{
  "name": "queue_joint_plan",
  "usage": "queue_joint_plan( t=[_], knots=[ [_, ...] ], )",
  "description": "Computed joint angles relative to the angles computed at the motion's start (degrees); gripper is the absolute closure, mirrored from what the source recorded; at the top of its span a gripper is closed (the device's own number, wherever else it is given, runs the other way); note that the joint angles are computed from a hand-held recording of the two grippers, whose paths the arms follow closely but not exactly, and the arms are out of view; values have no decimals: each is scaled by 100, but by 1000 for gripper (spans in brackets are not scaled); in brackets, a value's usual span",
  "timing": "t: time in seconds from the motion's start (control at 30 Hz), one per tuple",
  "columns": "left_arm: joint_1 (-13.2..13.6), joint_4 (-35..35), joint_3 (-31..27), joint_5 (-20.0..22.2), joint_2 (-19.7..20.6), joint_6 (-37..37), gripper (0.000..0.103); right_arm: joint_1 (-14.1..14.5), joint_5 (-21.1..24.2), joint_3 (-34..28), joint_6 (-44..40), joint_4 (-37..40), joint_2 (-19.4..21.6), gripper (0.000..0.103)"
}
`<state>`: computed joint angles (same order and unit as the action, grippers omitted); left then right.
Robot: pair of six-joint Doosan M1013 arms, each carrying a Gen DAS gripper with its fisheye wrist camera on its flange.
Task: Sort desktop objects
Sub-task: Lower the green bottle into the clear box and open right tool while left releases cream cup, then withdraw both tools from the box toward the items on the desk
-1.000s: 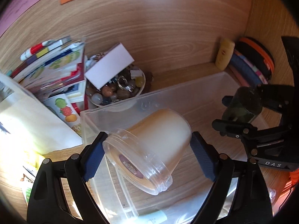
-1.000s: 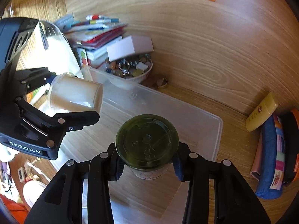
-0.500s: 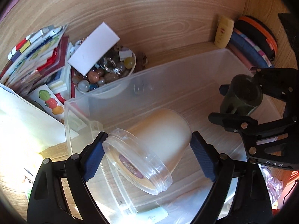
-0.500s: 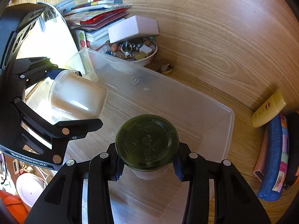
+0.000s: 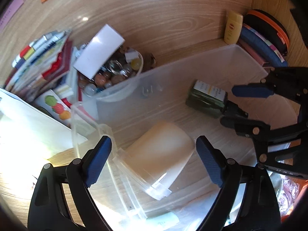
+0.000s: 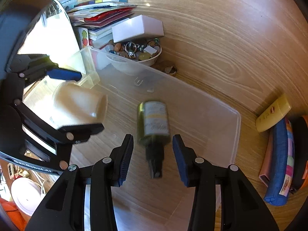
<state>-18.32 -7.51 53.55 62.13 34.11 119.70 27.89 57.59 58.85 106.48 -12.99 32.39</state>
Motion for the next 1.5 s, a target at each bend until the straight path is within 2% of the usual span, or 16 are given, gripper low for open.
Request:
queue_joint_plan(
  t=[0.17, 0.2, 0.23, 0.3, 0.37, 0.57, 0.73, 0.97, 1.07, 1.37, 1.5],
  knots=[
    [70, -115, -53, -56, -12, -50, 12, 42, -124, 125, 142, -187, -103, 53],
    [82, -144, -42, -91, -30, -62, 12, 54, -186, 170, 178, -241, -140, 48],
    [88, -148, 47, -211, -83, -98, 12, 70, -269, 225, 242, -329, -183, 44],
    [119, -212, 224, -525, -216, -166, 12, 124, -488, 355, 499, -668, -278, 28],
    [156, -312, 340, -757, -312, -153, 12, 167, -634, 449, 698, -959, -358, 24],
    [173, -466, 777, -1464, -656, -66, 7, 197, -769, 456, 1024, -1306, -434, 18],
    [249, -752, 1241, -1948, -1006, 282, 5, 265, -934, 706, 1427, -1555, -655, 17],
    [280, -1230, 1640, -2130, -1284, 572, 3, 435, -1202, 1135, 2155, -2269, -951, 15],
    [258, -1079, 1888, -2305, -1451, 482, 3, 507, -1359, 1365, 2431, -2494, -1096, 7],
    [392, -1714, 2572, -2752, -1892, 827, 2, 753, -1521, 1982, 3320, -3199, -1422, 7],
    [496, -2012, 2819, -2855, -2039, 981, 2, 852, -1432, 2210, 3750, -3569, -1506, 7]
  ],
)
